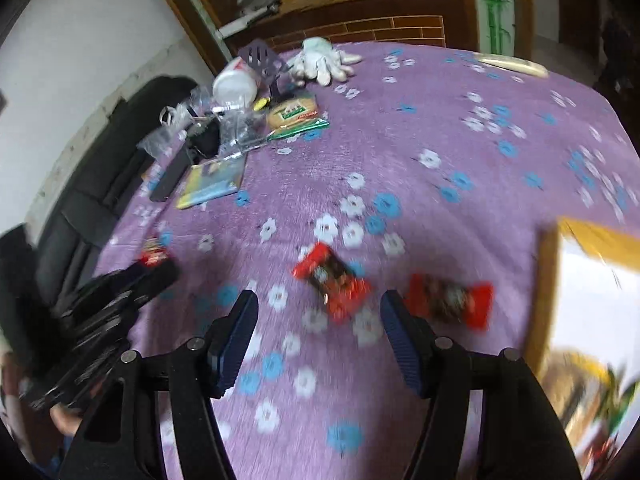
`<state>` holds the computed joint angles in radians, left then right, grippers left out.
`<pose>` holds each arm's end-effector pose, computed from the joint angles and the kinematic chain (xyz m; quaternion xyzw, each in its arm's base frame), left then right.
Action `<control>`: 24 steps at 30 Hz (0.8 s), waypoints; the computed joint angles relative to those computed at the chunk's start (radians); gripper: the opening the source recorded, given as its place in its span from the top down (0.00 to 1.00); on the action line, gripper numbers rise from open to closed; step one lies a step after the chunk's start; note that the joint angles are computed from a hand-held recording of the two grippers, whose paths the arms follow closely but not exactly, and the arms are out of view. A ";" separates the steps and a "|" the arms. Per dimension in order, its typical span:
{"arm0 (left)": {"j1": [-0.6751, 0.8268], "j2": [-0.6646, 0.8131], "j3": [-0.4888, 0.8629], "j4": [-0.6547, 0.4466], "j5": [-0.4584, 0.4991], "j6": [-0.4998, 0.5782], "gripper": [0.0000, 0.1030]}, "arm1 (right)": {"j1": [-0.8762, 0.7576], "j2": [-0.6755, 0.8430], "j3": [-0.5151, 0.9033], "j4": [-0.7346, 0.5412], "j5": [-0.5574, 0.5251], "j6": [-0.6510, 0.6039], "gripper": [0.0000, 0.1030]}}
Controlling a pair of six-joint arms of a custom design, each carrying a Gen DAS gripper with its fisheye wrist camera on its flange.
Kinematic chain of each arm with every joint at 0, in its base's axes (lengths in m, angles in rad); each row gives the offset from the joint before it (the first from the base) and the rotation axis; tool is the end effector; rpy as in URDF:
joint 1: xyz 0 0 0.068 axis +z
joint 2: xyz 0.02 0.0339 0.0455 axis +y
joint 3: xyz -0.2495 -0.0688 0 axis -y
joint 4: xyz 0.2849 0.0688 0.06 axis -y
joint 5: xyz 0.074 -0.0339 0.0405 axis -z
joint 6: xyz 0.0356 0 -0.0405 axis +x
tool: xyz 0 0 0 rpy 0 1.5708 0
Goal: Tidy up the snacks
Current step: 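Grasp a red candy with left tool while right tool grasps red chocolate bar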
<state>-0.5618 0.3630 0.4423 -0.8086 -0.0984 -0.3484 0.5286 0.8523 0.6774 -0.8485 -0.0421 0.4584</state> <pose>0.1268 -0.0757 0.2116 0.0771 0.9086 -0.1390 0.3862 0.1752 0.1041 0.2173 -0.0395 0.9618 0.1459 0.2284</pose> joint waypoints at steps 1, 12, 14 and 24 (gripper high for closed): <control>0.001 -0.007 -0.002 -0.006 0.011 0.001 0.75 | 0.002 0.076 0.018 0.036 0.015 -0.009 0.38; 0.029 0.014 0.003 -0.008 0.072 0.005 0.75 | 0.096 0.285 0.062 0.071 0.073 0.010 0.52; 0.028 0.019 0.003 -0.006 0.070 0.002 0.75 | 0.137 0.303 0.074 0.048 0.121 0.036 0.69; -0.088 0.030 0.000 -0.009 0.006 -0.035 0.75 | 0.364 -0.041 -0.053 -0.104 0.289 0.391 0.73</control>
<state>-0.6494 0.3928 0.4420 -0.8177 -0.0920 -0.3835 0.8931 0.8113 0.6246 -0.9523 0.2470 0.8490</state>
